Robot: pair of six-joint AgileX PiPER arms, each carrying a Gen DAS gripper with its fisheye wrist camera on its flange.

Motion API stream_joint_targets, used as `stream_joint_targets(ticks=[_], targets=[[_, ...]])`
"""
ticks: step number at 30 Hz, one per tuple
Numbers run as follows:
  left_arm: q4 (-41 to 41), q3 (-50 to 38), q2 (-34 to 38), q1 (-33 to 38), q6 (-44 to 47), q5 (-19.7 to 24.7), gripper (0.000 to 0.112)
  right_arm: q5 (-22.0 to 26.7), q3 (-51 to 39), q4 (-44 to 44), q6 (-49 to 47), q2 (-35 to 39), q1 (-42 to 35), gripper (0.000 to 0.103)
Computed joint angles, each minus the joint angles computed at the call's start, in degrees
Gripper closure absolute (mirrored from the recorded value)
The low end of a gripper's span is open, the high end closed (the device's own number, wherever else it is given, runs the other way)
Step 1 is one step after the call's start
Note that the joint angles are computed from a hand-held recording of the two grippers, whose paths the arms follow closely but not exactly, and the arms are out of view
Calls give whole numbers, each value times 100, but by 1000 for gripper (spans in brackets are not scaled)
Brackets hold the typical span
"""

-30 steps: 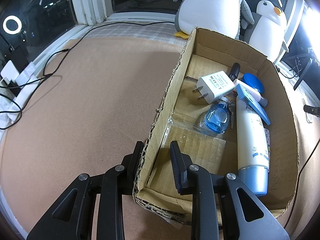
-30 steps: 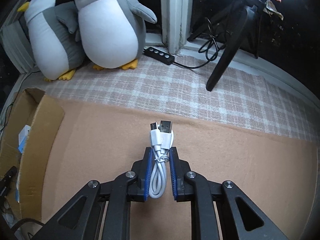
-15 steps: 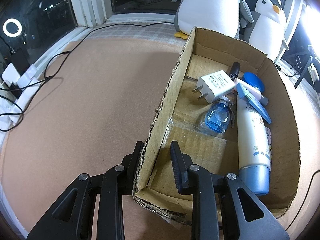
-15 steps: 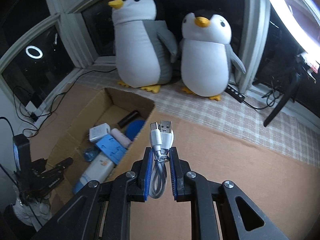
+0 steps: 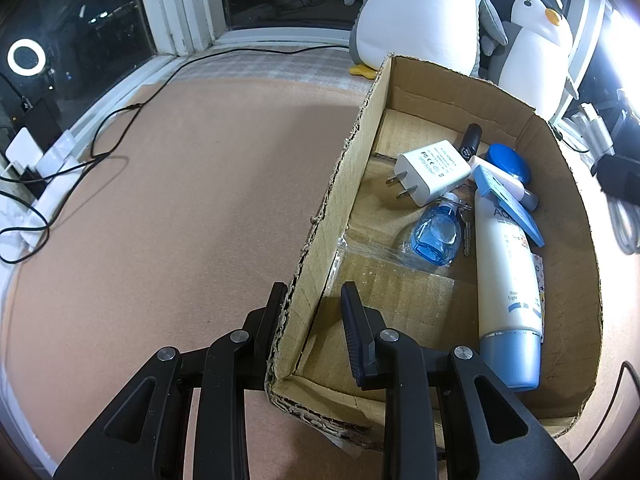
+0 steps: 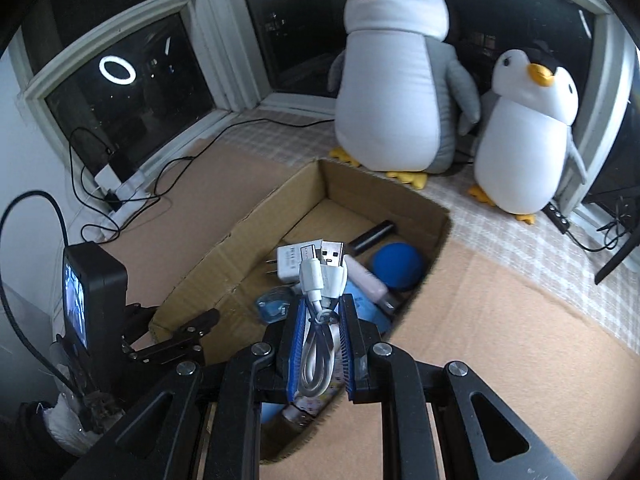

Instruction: Organize rigid objects

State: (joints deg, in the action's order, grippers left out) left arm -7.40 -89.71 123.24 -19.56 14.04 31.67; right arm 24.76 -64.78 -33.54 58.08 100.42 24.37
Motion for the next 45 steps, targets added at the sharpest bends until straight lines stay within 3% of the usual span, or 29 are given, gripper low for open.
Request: stream_joint_targets(ticks=[8,12,25,36,39,43,45], targets=[[23,16,-10,-8,-19,-9,87,-15,-233,282,-244,349,51,87],[26,23,-41,16,11,13,88,-45,-187,92,-2,319,89,61],[-5,335,-479,36,93,-134,86,235,284,-596,980,-182,334,51],[-350,1030,-1249,117,634,-334,85,1194,883,-1398,2213,-974,969,36],[-574,1345,-1618,146,947,-431,71,1601,1074,-1574,2600,-1246,1275,33],[-879,1743,-2119,162,1339,-517,69,2166,1249,-1740,3031,-1535,1696,30],[-998,1888,-2327,159,1477,-502,62,2476,1308,-1777,3194,-1656,1911,29]])
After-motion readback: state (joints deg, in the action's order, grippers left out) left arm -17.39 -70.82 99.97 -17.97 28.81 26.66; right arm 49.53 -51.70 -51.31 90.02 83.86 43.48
